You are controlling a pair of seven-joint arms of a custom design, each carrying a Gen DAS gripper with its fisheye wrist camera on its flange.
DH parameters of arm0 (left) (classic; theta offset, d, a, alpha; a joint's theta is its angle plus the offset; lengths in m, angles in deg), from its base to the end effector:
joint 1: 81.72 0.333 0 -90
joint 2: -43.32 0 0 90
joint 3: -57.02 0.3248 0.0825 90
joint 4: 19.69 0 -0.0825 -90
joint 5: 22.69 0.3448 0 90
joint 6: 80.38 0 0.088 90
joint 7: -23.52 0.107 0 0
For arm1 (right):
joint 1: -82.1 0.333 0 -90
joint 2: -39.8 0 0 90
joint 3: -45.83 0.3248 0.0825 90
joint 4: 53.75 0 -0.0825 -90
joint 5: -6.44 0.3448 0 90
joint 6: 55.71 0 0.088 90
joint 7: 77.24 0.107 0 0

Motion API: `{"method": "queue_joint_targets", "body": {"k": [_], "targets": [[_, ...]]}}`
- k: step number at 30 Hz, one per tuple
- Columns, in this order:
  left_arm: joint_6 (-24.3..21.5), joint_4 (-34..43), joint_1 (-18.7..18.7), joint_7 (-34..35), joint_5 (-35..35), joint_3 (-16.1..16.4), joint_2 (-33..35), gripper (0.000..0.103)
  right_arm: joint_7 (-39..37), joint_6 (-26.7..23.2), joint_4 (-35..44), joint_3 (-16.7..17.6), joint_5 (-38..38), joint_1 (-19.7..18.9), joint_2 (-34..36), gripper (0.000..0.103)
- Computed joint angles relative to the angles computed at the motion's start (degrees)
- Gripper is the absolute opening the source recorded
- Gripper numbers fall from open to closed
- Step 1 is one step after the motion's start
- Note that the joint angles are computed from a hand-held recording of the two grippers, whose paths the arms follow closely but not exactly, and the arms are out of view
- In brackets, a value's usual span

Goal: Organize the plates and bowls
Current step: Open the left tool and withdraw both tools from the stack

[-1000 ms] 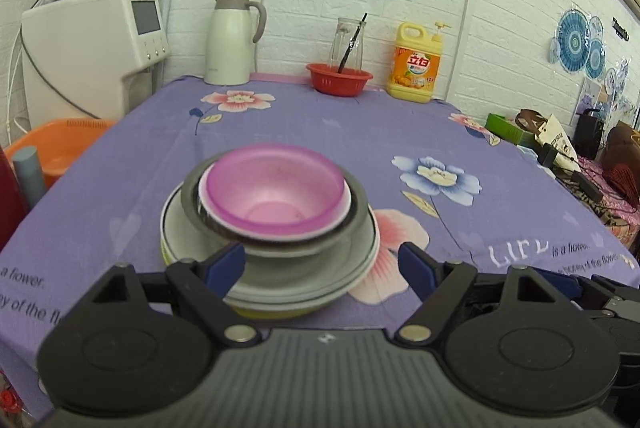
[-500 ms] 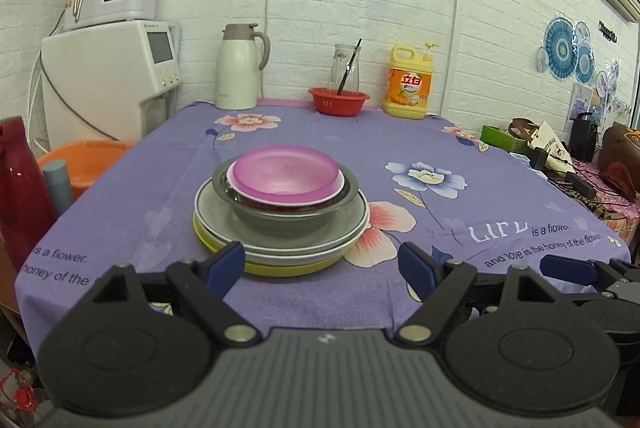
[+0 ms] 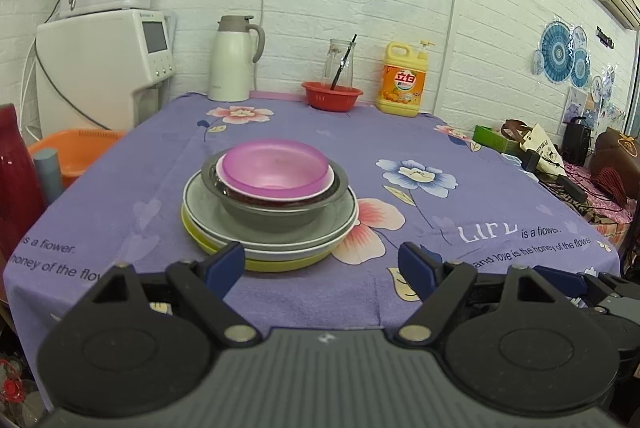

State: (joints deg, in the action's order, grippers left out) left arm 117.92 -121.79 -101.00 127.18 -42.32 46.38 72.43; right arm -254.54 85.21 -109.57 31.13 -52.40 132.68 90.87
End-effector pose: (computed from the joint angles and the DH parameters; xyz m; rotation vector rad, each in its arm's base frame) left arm 0.6132 -0.2777 0.4467 -1.3599 1.8121 -1.2924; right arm 0.5816 0.5345 0.4228 -1.3611 1.6309 -0.9294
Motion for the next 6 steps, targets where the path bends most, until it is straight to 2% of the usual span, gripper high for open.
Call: {"method": "queue_joint_targets", "body": {"k": [3, 6], "targets": [[0.3, -0.1, -0.1, -0.1, -0.1, 0.1, 0.0, 0.081, -0.3, 0.2, 0.0, 0.0, 0.0, 0.0, 0.0, 0.103], [0.4, 0.0, -2.3, 0.8, -1.3, 2.5, 0.0, 0.081, -0.5, 0.0, 0.3, 0.0, 0.1, 0.1, 0.2, 0.103]]}}
